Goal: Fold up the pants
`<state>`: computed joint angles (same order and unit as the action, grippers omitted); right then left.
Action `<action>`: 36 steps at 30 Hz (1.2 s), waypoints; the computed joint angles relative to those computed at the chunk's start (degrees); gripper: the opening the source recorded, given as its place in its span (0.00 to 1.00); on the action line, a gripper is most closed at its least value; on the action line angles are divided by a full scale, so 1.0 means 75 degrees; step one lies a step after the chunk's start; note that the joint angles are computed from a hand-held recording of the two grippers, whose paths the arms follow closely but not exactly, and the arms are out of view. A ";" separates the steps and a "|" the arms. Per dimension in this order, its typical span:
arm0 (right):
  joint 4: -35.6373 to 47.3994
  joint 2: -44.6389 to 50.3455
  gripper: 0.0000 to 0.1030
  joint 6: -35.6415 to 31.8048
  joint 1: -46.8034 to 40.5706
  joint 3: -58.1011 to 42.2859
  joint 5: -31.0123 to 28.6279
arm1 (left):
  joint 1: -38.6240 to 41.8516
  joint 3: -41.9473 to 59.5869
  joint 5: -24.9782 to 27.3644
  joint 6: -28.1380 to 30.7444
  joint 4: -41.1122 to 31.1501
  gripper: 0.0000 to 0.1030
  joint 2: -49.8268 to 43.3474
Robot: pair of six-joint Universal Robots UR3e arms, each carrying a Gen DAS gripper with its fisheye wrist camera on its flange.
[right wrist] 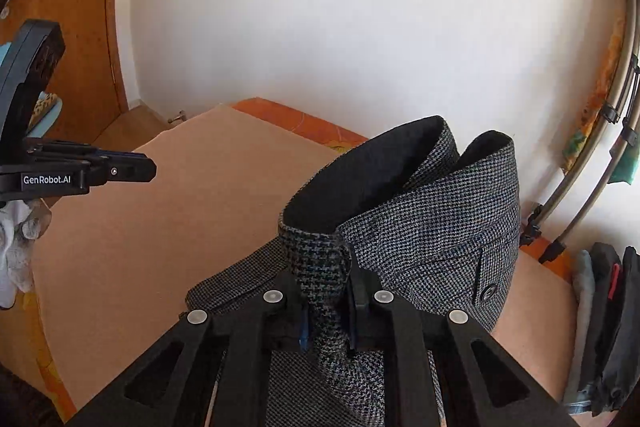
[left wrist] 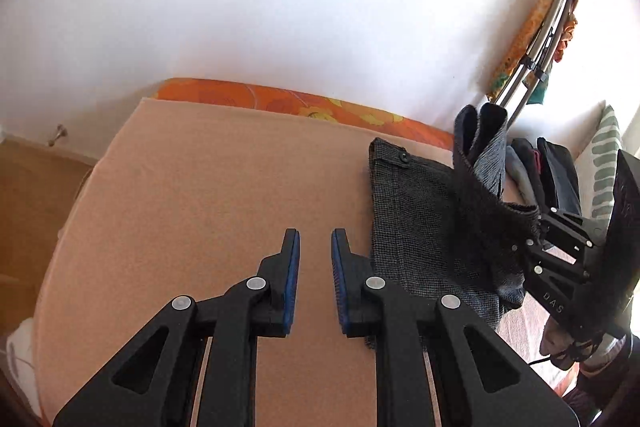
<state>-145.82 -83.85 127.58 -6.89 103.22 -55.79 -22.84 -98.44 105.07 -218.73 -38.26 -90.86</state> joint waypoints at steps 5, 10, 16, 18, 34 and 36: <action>-0.0318 0.0762 0.10 0.0088 0.0908 -0.0086 -0.0786 | -0.0026 -0.0176 0.0106 -0.0011 -0.0058 0.14 0.0154; -0.0305 0.1136 0.11 -0.0026 0.1139 -0.0216 -0.0984 | -0.0008 -0.0267 0.0087 0.0074 0.0006 0.14 0.0191; 0.2164 0.0953 0.41 -0.1000 0.0498 -0.0927 0.0152 | -0.0163 0.0176 0.0201 0.0054 -0.0141 0.14 -0.0121; 0.3811 0.0693 0.52 -0.1579 -0.0228 -0.1423 0.1065 | -0.0296 0.0317 0.0234 0.0022 -0.0141 0.14 -0.0225; 0.5341 0.3209 0.59 -0.0459 -0.2387 -0.5501 0.1702 | -0.1285 0.4744 -0.0573 0.1161 -0.1093 0.14 -0.3930; 0.5797 0.3988 0.60 -0.0204 -0.2308 -0.6614 0.1519 | -0.1271 0.5048 -0.0543 0.1184 -0.1453 0.14 -0.4244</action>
<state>-102.34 -53.94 126.05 -24.21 53.61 -44.40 -32.37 -60.58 101.00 -209.85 -49.16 -122.69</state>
